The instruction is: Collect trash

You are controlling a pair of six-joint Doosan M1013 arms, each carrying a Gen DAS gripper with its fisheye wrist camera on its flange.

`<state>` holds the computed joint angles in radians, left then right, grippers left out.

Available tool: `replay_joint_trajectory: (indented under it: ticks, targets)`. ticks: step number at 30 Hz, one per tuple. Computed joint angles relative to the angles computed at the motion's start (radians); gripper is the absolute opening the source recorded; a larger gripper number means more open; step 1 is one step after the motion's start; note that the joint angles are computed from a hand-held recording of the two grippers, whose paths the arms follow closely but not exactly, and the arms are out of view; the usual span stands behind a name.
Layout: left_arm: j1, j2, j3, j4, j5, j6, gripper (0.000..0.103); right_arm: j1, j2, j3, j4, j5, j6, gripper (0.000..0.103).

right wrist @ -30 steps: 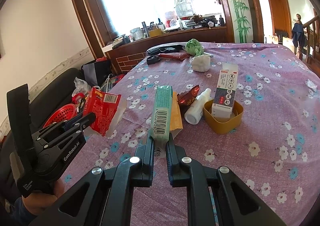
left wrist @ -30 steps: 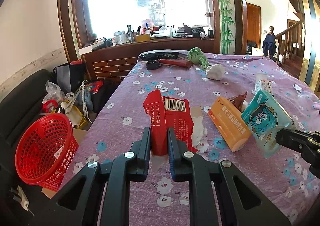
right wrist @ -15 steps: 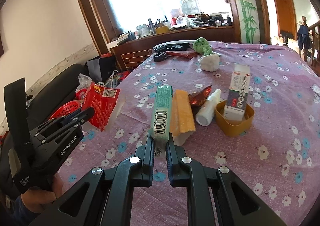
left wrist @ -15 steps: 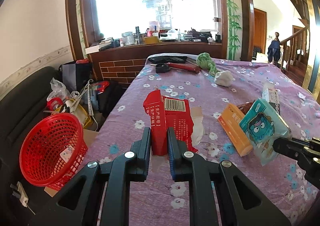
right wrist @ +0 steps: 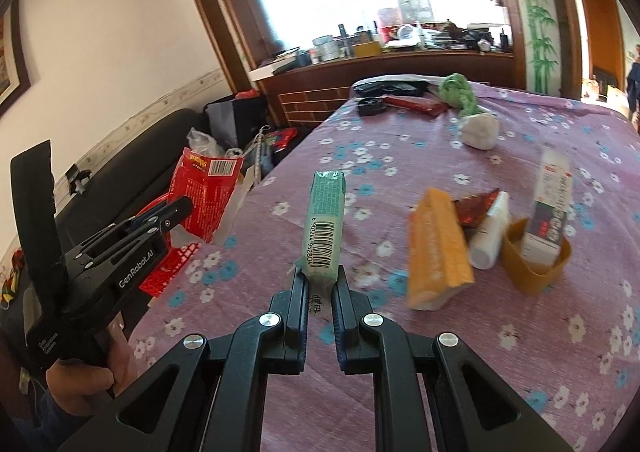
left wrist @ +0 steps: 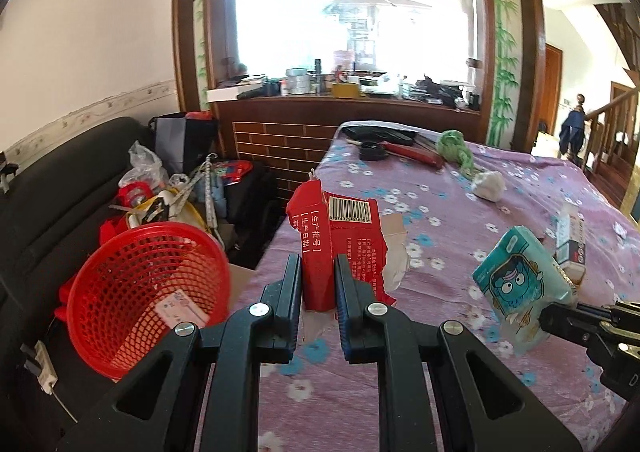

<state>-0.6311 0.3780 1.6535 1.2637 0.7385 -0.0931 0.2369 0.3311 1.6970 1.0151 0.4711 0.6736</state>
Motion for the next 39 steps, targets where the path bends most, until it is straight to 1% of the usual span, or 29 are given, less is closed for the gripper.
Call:
replay_joint_trajectory:
  ticks: [10, 14, 23, 30, 39]
  targets:
    - [0.035, -0.039, 0.049, 0.022, 0.030, -0.081, 0.015, 0.040, 0.037, -0.070, -0.059, 0.077, 0.039, 0.012]
    - [0.050, -0.055, 0.071, 0.026, 0.043, -0.110, 0.015, 0.060, 0.049, -0.096, -0.069, 0.093, 0.040, 0.012]
    - [0.094, -0.088, 0.119, 0.022, 0.073, -0.164, 0.015, 0.094, 0.084, -0.162, -0.101, 0.153, 0.063, 0.012]
    - [0.135, -0.106, 0.152, -0.002, 0.098, -0.178, 0.015, 0.121, 0.113, -0.222, -0.116, 0.200, 0.072, 0.012]
    - [0.170, -0.117, 0.178, -0.025, 0.088, -0.195, 0.015, 0.159, 0.166, -0.309, -0.135, 0.271, 0.103, 0.012]
